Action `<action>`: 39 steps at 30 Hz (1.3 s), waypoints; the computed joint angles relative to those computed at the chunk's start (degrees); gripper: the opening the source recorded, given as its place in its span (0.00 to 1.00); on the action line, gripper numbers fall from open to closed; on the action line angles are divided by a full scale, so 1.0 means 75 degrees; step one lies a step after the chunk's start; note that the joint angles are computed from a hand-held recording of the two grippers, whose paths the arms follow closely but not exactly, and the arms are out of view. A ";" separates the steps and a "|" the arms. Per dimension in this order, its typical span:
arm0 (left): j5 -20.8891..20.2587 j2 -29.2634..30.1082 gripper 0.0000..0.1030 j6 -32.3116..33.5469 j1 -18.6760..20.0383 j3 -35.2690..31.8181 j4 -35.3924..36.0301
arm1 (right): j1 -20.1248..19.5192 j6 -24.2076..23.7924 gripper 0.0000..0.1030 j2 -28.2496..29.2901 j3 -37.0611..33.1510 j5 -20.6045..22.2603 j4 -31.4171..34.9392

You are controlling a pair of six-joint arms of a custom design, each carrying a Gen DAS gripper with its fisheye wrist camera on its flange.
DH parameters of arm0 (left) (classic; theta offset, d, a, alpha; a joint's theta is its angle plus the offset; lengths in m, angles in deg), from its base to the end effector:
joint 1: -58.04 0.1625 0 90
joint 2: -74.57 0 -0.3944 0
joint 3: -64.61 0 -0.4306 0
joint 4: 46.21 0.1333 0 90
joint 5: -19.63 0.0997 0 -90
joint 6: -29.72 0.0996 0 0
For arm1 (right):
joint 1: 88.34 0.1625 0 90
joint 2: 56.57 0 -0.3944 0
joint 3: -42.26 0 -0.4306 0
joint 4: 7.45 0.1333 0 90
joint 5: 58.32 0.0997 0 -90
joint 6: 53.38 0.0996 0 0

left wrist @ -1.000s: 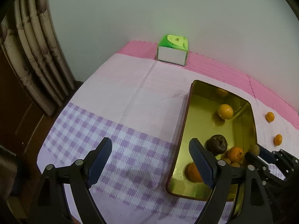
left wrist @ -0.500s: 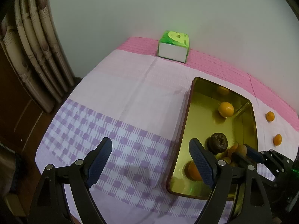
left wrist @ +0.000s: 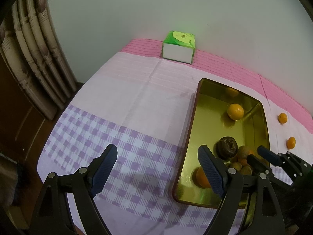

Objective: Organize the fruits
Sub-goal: 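Carry the olive-green fruit into the gold tin and open the right gripper, then move the right gripper to a large orange on the cloth and grasp it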

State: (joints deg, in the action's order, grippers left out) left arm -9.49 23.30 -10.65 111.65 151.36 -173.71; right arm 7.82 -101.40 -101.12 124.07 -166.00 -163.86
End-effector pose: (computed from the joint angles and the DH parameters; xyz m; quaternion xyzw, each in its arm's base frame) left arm -0.2372 -0.6932 0.1753 -0.0389 0.8612 -0.3264 0.3877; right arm 0.1837 -0.7416 0.1442 0.4011 -0.8690 0.1791 0.2277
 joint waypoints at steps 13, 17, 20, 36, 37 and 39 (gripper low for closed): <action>0.0022 0.0035 0.82 0.0012 -0.0012 -0.0037 0.0101 | -0.0209 0.0215 0.33 -0.0477 0.0200 -0.0001 -0.0485; 0.0035 0.0049 0.82 -0.0018 -0.0014 -0.0052 0.0157 | -0.0381 0.0400 0.33 -0.0628 0.0192 -0.0203 -0.0572; 0.0043 0.0047 0.82 -0.0032 -0.0008 -0.0049 0.0220 | -0.0516 0.0502 0.35 -0.0702 0.0127 -0.0381 -0.0718; 0.0113 0.0244 0.82 -0.0414 0.0107 -0.0351 0.1102 | -0.1242 0.1263 0.36 -0.0504 -0.0801 -0.1204 -0.1007; 0.0129 0.0263 0.82 -0.0410 0.0107 -0.0368 0.1124 | -0.1260 0.1261 0.36 -0.0456 -0.0866 -0.1197 -0.1008; 0.0175 0.0284 0.82 -0.0377 0.0100 -0.0369 0.1126 | -0.1322 0.1267 0.37 -0.0451 -0.0897 -0.1118 -0.0968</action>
State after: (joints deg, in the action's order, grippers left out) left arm -8.17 25.43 -13.48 112.40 148.60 -165.27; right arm -2.09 -91.89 -104.50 117.34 -174.38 -171.12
